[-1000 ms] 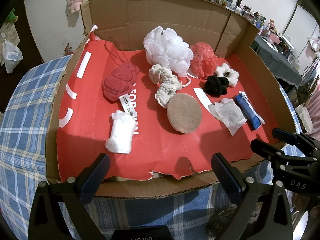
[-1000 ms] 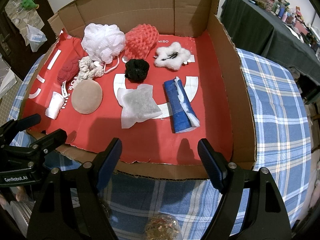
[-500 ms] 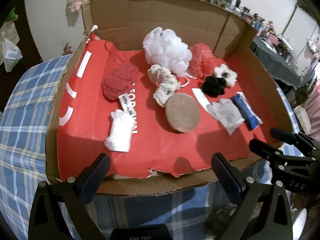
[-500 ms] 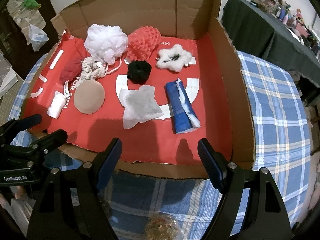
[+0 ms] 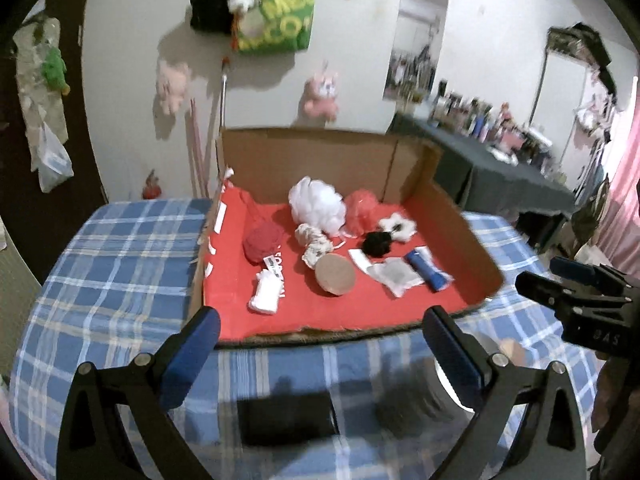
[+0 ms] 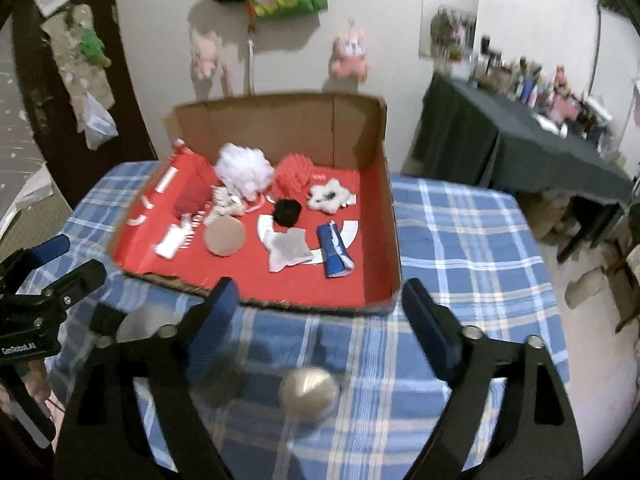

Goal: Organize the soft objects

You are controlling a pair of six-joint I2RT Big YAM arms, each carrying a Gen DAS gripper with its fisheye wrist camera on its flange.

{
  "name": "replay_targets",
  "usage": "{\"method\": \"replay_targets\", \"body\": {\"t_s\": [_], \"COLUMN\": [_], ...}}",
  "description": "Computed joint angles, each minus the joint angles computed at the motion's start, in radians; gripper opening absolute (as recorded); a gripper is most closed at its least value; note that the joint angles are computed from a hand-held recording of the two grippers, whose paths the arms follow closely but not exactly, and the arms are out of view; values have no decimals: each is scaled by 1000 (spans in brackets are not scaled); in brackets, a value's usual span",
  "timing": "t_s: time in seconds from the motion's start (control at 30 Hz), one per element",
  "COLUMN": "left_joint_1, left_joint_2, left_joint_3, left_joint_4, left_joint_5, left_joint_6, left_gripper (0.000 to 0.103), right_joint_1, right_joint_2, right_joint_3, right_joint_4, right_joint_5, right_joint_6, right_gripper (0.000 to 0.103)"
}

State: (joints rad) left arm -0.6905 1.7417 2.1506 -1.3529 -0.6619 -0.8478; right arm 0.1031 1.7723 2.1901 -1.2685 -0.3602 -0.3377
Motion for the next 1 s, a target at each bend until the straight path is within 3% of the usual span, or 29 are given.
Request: {"method": "replay_targets", "body": {"t_s": [0.2, 0.37, 0.63, 1.0], "left_joint_1": [-122, -164, -150, -138], "left_joint_2": [-83, -88, -51, 4], "left_joint_3": [-176, -276, -360, -317], "left_joint_4": [68, 61, 68, -7], "left_joint_5": [-105, -112, -18, -16], "left_joint_6": [-88, -176, -225, -268], "left_gripper": [103, 103, 103, 103], "right_joint_1": [-45, -66, -49, -45], "right_joint_2": [-282, -361, -310, -290], "right_joint_3": [-434, -635, -722, -742], "right_joint_4": [254, 339, 346, 394], "right_joint_5": [-83, -67, 25, 71], "right_joint_6": [-30, -14, -26, -10], "right_gripper": [101, 101, 101, 101]}}
